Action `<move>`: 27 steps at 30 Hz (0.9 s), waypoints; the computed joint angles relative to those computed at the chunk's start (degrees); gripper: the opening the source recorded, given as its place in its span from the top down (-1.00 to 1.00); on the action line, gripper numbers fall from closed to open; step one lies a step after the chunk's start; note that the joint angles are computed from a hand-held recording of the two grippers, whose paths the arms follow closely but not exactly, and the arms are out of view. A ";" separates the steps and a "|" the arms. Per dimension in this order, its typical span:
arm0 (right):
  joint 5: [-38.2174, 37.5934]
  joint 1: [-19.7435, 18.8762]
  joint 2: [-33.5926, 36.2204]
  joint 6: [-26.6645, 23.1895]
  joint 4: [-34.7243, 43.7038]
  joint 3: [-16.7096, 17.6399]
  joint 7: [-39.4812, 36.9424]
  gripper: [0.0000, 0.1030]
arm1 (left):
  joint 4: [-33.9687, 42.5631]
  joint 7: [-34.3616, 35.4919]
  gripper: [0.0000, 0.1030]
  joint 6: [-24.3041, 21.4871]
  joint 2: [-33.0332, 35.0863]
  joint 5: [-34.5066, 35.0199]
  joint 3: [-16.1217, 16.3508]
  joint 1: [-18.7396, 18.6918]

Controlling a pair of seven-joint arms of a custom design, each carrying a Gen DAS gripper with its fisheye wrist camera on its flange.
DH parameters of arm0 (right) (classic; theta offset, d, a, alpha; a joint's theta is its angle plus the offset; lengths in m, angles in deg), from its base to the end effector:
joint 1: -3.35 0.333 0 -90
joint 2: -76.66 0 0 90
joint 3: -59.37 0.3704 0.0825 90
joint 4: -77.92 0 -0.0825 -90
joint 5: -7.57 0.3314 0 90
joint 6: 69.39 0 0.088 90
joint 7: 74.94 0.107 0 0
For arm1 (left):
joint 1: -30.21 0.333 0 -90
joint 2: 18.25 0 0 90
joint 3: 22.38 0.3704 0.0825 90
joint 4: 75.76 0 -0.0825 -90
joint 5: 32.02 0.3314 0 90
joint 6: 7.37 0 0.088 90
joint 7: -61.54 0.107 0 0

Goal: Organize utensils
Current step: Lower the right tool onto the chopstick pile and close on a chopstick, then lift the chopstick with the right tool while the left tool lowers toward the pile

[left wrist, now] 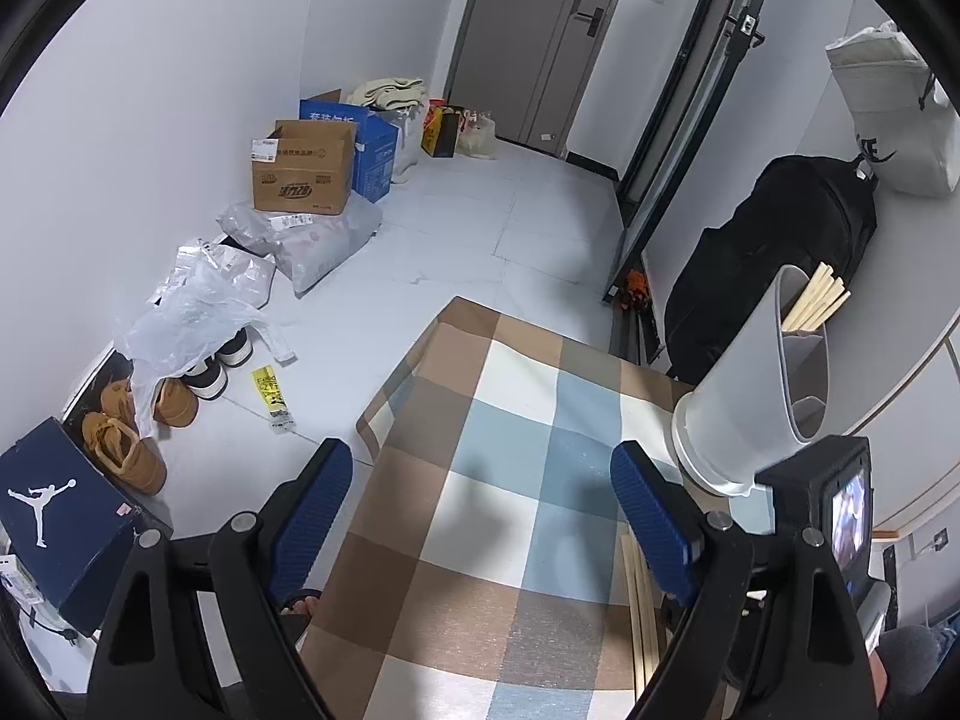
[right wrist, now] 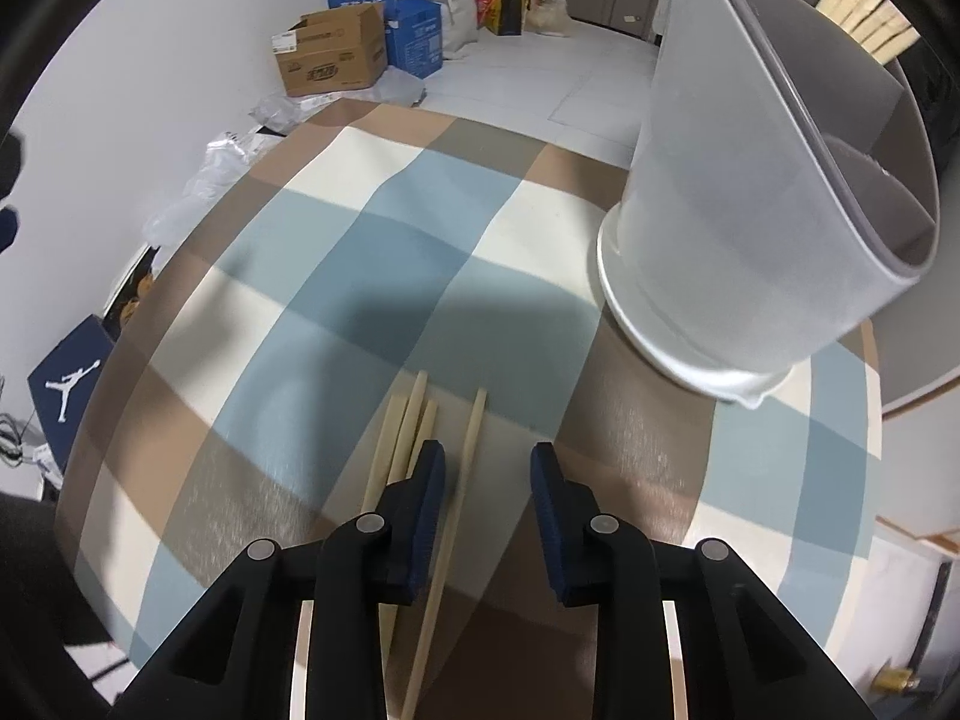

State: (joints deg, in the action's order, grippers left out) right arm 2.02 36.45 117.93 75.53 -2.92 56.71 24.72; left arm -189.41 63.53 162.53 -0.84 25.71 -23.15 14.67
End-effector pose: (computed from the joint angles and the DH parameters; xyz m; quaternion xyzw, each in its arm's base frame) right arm 0.6438 0.3914 0.3865 -0.8289 0.5210 -0.1277 0.1584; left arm 0.5682 -0.2251 0.4545 -0.7494 0.5453 -0.3191 0.1981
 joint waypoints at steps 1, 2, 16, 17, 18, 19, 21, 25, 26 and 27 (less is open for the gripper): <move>-0.15 0.21 0.80 -1.11 1.67 -0.27 0.23 0.50 | -0.07 0.29 -0.65 -0.02 0.02 -0.44 -0.15 0.20; -0.28 0.37 1.36 -1.86 2.83 -0.45 0.45 0.52 | -0.19 0.33 -0.65 0.18 0.00 -0.61 -0.11 0.33; 3.64 -1.60 -3.59 8.32 -5.18 1.50 -0.44 0.95 | -0.34 7.14 -0.65 0.26 1.69 -6.91 -1.66 1.46; 4.16 -1.93 -5.01 10.59 -7.28 1.73 -0.72 0.95 | -0.27 10.01 -0.65 0.28 2.11 -9.25 -2.97 2.31; 4.91 -2.42 -6.51 13.32 -9.50 2.14 -1.13 0.95 | -0.23 13.38 -0.65 0.21 2.55 -12.00 -4.51 3.23; 5.28 -2.40 -7.52 15.09 -10.93 1.98 -1.17 0.95 | -0.07 16.29 -0.65 -0.24 2.93 -14.44 -5.69 3.73; 6.74 -3.27 -10.36 19.67 -14.92 2.58 -2.02 0.95 | 0.60 23.33 -0.65 -1.89 4.09 -20.34 -9.24 5.41; 10.90 -5.16 -13.25 26.59 -19.09 4.95 -4.33 0.95 | 2.46 33.90 -0.65 -5.52 6.40 -29.16 -13.98 6.82; 12.33 -6.28 -14.35 28.55 -20.80 6.21 -5.55 0.95 | 2.85 35.41 -0.65 -6.32 6.79 -30.35 -14.18 6.37; 13.58 -7.24 -15.37 30.26 -22.46 7.19 -6.76 0.95 | 3.19 36.66 -0.65 -6.98 6.99 -31.36 -14.11 5.89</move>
State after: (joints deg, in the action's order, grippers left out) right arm 15.60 29.21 102.57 105.79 -25.38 63.90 17.96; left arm -186.22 100.19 155.55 6.15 -5.66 -37.26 20.56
